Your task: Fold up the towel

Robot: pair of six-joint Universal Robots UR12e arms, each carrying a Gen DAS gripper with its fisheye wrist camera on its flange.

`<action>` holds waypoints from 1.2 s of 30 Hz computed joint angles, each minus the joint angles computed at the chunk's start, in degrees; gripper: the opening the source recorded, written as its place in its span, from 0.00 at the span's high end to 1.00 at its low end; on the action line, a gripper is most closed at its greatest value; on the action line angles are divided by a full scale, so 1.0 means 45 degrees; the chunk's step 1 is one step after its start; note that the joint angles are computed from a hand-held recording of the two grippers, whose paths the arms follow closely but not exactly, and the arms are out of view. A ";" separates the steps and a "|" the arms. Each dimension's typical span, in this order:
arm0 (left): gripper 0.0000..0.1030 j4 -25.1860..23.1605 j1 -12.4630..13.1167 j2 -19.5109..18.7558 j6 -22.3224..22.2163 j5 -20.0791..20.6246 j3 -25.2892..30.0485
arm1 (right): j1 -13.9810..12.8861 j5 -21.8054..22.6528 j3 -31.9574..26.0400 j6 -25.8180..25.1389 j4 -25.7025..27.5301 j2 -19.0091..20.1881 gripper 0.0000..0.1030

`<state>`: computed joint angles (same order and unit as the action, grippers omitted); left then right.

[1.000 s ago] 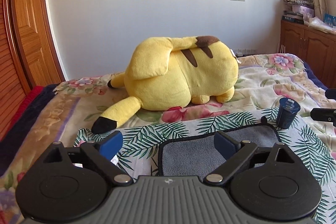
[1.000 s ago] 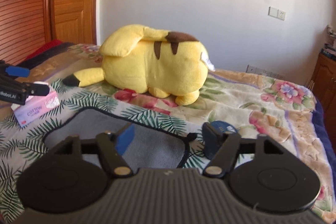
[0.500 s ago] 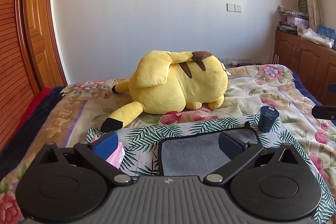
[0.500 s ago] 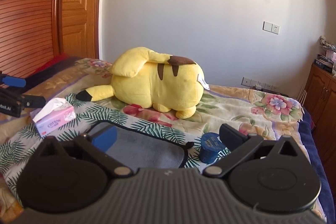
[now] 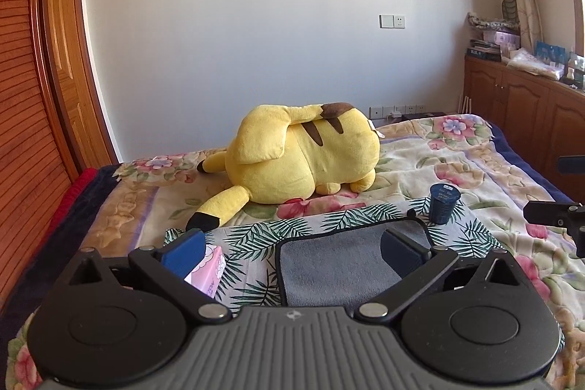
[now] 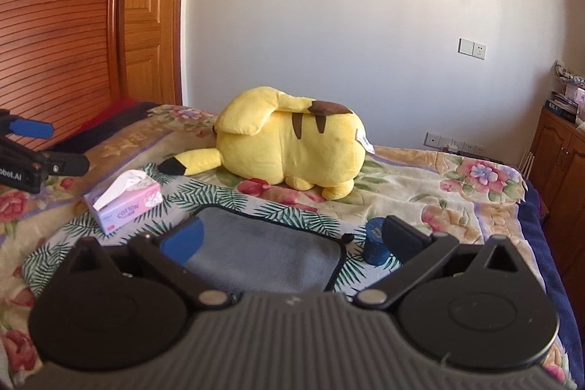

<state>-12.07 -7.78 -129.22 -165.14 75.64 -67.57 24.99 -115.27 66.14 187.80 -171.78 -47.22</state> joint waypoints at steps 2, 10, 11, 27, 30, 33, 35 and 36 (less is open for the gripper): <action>0.18 0.0148 0.0056 0.0247 -0.0065 -0.0124 -0.0333 | 0.0083 -0.0046 0.0095 0.0023 -0.0054 -0.0094 0.00; 0.18 0.1306 0.0181 0.1115 -0.0193 -0.0128 -0.1747 | 0.0415 -0.0379 0.0527 0.0305 -0.0108 -0.0471 0.00; 0.18 0.1331 0.0199 0.1201 -0.0243 -0.0142 -0.1866 | 0.0454 -0.0421 0.0589 0.0346 -0.0105 -0.0522 0.00; 0.18 0.2085 0.0553 0.2408 -0.0009 -0.0763 -0.4101 | 0.0987 -0.0914 0.1298 0.0953 -0.0293 -0.0910 0.00; 0.18 0.2326 0.0567 0.2558 0.0178 -0.0822 -0.4535 | 0.1065 -0.0910 0.1375 0.1123 -0.0288 -0.0932 0.00; 0.18 0.2353 0.0605 0.2707 0.0453 -0.1096 -0.4895 | 0.1132 -0.0871 0.1530 0.1326 -0.0353 -0.0987 0.00; 0.18 0.2486 0.0605 0.2792 0.0630 -0.1142 -0.5145 | 0.1185 -0.0900 0.1613 0.1428 -0.0397 -0.0991 0.00; 0.18 0.2530 0.0617 0.2838 0.0661 -0.1171 -0.5295 | 0.1207 -0.0897 0.1669 0.1520 -0.0402 -0.1001 0.00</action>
<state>-0.68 -5.00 -116.44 -162.16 70.37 -91.39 30.42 -119.31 73.65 194.63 -173.59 -51.72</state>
